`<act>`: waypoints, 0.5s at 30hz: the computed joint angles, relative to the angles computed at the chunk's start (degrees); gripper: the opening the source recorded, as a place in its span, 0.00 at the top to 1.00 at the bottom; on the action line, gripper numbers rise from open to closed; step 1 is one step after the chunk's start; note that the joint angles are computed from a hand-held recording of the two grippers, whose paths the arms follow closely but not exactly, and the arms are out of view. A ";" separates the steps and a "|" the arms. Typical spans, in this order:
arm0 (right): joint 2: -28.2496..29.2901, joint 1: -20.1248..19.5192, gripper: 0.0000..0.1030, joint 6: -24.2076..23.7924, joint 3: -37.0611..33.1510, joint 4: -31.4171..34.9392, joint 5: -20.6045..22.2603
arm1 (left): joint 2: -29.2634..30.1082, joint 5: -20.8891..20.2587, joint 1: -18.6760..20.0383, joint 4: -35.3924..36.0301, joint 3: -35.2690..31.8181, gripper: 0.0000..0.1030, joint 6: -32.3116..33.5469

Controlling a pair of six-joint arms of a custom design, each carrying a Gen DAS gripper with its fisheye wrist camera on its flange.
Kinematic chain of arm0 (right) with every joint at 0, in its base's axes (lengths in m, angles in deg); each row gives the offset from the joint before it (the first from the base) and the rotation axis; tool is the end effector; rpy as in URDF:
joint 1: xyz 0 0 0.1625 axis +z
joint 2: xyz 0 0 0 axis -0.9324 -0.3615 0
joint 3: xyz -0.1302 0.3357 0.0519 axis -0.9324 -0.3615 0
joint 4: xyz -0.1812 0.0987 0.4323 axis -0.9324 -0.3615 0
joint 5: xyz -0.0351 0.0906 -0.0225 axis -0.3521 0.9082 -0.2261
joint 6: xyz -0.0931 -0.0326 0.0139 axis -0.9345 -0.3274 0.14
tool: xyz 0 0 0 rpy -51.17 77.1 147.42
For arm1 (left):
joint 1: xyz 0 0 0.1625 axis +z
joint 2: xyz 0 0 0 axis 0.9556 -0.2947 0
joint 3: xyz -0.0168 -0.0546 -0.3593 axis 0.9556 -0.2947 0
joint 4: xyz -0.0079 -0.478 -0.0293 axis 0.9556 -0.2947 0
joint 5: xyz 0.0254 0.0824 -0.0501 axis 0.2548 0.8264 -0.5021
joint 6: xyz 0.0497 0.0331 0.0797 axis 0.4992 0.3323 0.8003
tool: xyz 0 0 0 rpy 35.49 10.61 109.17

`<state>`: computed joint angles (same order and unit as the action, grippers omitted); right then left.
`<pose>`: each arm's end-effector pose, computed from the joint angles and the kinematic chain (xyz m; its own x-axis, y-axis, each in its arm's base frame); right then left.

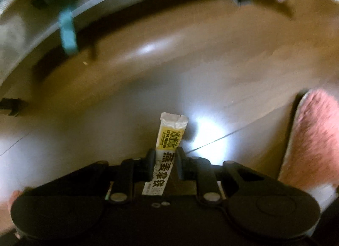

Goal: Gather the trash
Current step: 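Carry can in left tool while right tool carries stick, drop both into wastebasket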

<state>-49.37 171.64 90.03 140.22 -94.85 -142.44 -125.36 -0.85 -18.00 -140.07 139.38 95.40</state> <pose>0.2204 -0.6803 0.2194 -0.4683 0.7791 0.4168 0.5332 0.6253 -0.5699 -0.2941 -0.7127 0.1523 -0.1152 0.9924 0.0434 0.8494 0.0757 0.5224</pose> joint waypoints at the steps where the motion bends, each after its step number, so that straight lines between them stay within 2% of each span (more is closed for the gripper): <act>1: -0.50 0.46 0.81 -0.44 -0.05 0.34 -0.58 | -0.01 0.02 -0.38 -0.11 -0.64 0.53 -0.69; 7: -1.15 5.23 0.81 -4.93 -4.43 4.65 -4.93 | 4.77 -0.94 -2.09 2.21 -12.61 0.53 -6.72; 15: 0.19 12.93 0.81 -7.65 -14.45 8.36 -10.14 | 8.94 -2.10 -6.11 3.15 -28.14 0.53 -15.07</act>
